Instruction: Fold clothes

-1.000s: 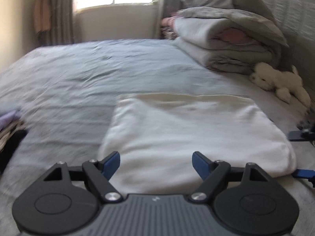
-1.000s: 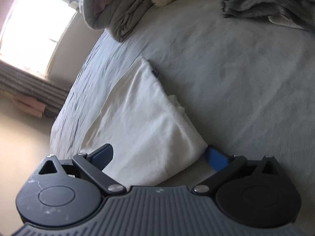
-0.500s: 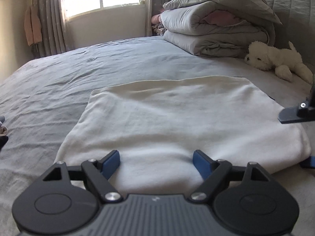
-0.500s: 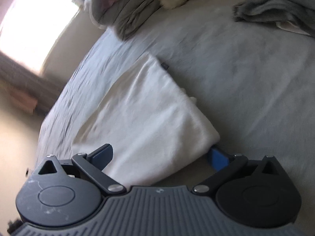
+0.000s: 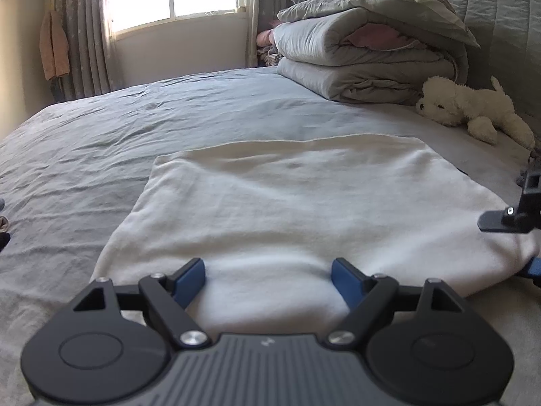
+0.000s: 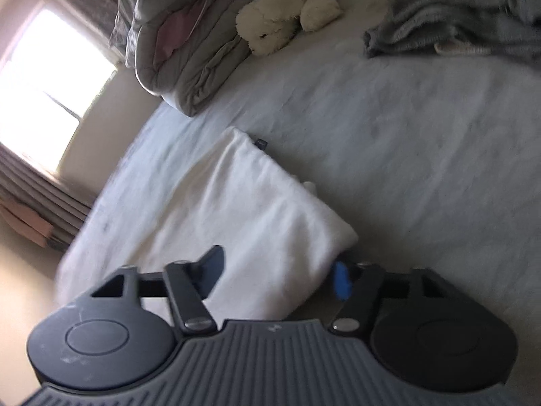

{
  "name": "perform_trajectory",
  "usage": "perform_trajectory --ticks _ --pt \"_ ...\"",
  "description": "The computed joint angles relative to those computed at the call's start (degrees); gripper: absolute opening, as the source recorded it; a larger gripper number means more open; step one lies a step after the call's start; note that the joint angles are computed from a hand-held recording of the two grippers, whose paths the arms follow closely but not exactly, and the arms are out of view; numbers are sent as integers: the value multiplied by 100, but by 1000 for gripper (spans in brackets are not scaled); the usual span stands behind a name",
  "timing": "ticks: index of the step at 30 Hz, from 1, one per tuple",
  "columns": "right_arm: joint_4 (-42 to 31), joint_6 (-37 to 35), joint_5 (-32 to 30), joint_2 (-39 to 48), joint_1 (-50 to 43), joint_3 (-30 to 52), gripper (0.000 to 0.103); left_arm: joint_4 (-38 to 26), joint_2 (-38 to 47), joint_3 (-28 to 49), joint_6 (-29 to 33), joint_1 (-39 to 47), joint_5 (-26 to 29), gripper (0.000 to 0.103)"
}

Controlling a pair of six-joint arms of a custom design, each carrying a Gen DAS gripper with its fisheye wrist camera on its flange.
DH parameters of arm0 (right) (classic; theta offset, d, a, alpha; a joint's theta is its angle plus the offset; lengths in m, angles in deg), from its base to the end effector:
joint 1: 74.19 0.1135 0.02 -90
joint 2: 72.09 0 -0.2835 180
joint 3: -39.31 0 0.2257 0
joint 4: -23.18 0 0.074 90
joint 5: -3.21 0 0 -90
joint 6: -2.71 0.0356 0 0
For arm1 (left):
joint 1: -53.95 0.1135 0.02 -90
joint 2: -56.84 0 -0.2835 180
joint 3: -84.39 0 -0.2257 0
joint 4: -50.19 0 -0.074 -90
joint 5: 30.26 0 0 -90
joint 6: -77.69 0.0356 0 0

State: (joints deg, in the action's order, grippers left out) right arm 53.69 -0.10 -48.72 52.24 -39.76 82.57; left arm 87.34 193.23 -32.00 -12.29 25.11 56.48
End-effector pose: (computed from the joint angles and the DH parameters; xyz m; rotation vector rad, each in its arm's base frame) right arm 0.2431 0.1401 0.0459 1.2361 1.8726 0.3221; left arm 0.3348 -0.1821 0.0296 0.5171 2.1385 -0.2205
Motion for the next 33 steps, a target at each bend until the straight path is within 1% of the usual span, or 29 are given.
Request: perform_trajectory --ticks 1,2,4,6,7,9,10,12,14,17,20,22,27,29,31,33 --pt "4 32 5 21 -27 11 50 23 4 -8 5 3 7 83" --pt "73 48 -12 42 -73 -10 45 26 1 -12 14 6 12 84" --pt "237 57 -62 75 -162 -83 43 32 -6 -20 28 16 33 84" --pt "392 57 -134 125 -227 -129 43 33 -13 -25 27 32 66 84" --pt "314 25 -159 124 -231 -88 43 31 -17 -26 22 42 85 84" --pt "-174 -87 -91 41 -145 86 40 13 -28 -24 19 42 84 84" --pt "-393 -148 -47 19 -111 186 40 -2 -34 -20 20 34 69 84" --pt "-489 -192 -8 46 -102 269 41 -165 -76 46 -1 38 75 85" --pt "-321 -163 -59 71 -139 194 41 -827 -194 359 3 71 141 88" --pt "-263 -155 -140 42 -182 140 40 -2439 -286 1283 188 -3 -17 94" --pt "-432 -205 -164 -1 -183 204 41 -4048 -114 2500 175 -81 -250 96" --pt "-482 -227 -194 -28 -191 213 41 -4688 135 3217 100 -94 -372 96" --pt "-92 -129 -396 -52 -270 -25 41 -6112 1032 5250 -77 -160 -599 102" --pt "56 -62 -457 -56 -281 -116 41 -6439 1352 5948 -147 -151 -628 102" --pt "138 -36 -524 -74 -297 -175 41 -6772 1645 6633 -372 -140 -666 102" --pt "182 -35 -583 -91 -318 -207 41 -7113 2029 7408 -461 -158 -856 102"
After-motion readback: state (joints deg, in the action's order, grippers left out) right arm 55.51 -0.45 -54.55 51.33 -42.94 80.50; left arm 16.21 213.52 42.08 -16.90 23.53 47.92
